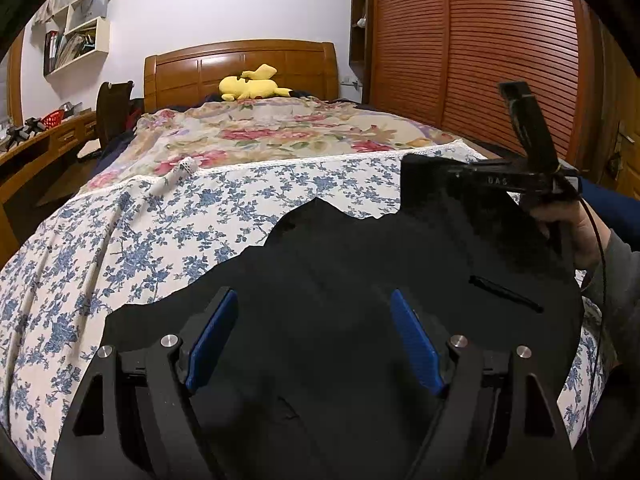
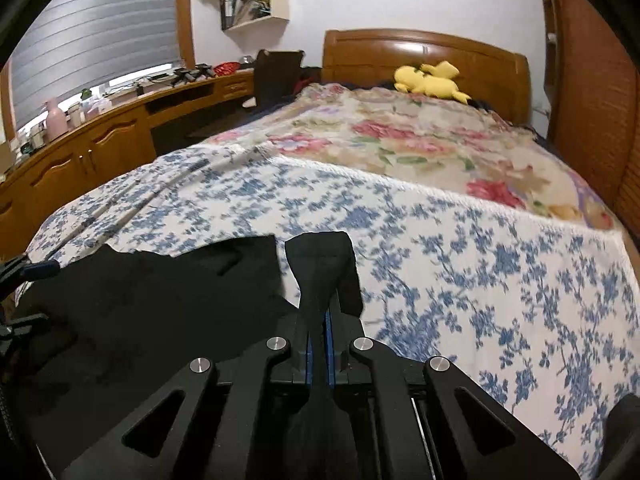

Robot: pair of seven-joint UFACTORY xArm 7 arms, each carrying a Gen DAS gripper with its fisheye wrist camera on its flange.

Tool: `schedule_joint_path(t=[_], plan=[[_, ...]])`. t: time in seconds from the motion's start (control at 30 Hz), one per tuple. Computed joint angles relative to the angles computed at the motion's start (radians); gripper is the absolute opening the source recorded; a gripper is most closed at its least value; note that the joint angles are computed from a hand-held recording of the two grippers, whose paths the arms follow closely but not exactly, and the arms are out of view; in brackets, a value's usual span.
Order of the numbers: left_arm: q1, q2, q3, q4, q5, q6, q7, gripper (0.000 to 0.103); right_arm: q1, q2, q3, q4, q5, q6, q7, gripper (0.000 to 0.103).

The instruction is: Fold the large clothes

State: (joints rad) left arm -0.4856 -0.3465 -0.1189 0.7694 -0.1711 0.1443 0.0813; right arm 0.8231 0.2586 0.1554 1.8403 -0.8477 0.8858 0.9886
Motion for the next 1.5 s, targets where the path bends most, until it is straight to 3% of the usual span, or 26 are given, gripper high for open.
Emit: schedule_joint_path(t=[0.17, 0.3, 0.43, 0.5, 0.53, 0.6, 0.7, 0.73, 0.83, 0.97, 1.27, 1.5], plan=[[0.005, -0.002, -0.002, -0.002, 0.006, -0.002, -0.002, 0.079, 0.025, -0.040, -0.015, -0.065, -0.173, 0.030, 0.137, 0.003], [0.005, -0.017, -0.003, -0.007, 0.011, 0.000, -0.004, 0.080, 0.069, -0.043, -0.005, -0.056, -0.368, 0.252, 0.306, 0.002], [0.025, -0.031, -0.019, -0.010, 0.037, -0.004, -0.024, 0.080, 0.057, 0.014, 0.012, 0.029, -0.276, 0.400, 0.245, 0.003], [0.012, -0.032, -0.009, -0.009, 0.032, 0.003, -0.018, 0.080, 0.044, 0.013, 0.009, 0.012, -0.226, 0.383, 0.238, 0.005], [0.010, -0.035, -0.007, -0.010, 0.031, 0.006, -0.017, 0.080, 0.046, 0.030, 0.008, 0.037, -0.200, 0.416, 0.221, 0.015], [0.003, -0.038, -0.002, -0.009, 0.029, 0.015, -0.010, 0.079, 0.064, 0.040, -0.005, 0.058, -0.189, 0.475, 0.212, 0.025], [-0.006, -0.051, 0.000, -0.017, 0.023, 0.024, -0.002, 0.080, 0.066, -0.011, 0.002, 0.005, -0.181, 0.447, 0.238, 0.054], [-0.012, -0.059, 0.003, -0.022, 0.017, 0.026, 0.002, 0.080, 0.068, -0.020, 0.015, 0.005, -0.173, 0.440, 0.241, 0.056], [-0.013, -0.071, -0.002, -0.027, 0.013, 0.033, 0.000, 0.080, 0.066, -0.067, 0.047, -0.053, -0.174, 0.401, 0.245, 0.056], [-0.014, -0.088, -0.009, -0.037, 0.016, 0.033, -0.007, 0.079, 0.092, -0.111, 0.102, -0.091, -0.216, 0.434, 0.266, 0.056], [-0.033, -0.129, -0.008, -0.071, 0.011, 0.040, -0.019, 0.080, 0.026, -0.242, 0.198, -0.272, -0.112, 0.374, 0.325, 0.056], [-0.038, -0.158, 0.006, -0.079, 0.016, 0.064, -0.007, 0.079, 0.010, -0.233, 0.237, -0.265, -0.020, 0.394, 0.310, 0.056]])
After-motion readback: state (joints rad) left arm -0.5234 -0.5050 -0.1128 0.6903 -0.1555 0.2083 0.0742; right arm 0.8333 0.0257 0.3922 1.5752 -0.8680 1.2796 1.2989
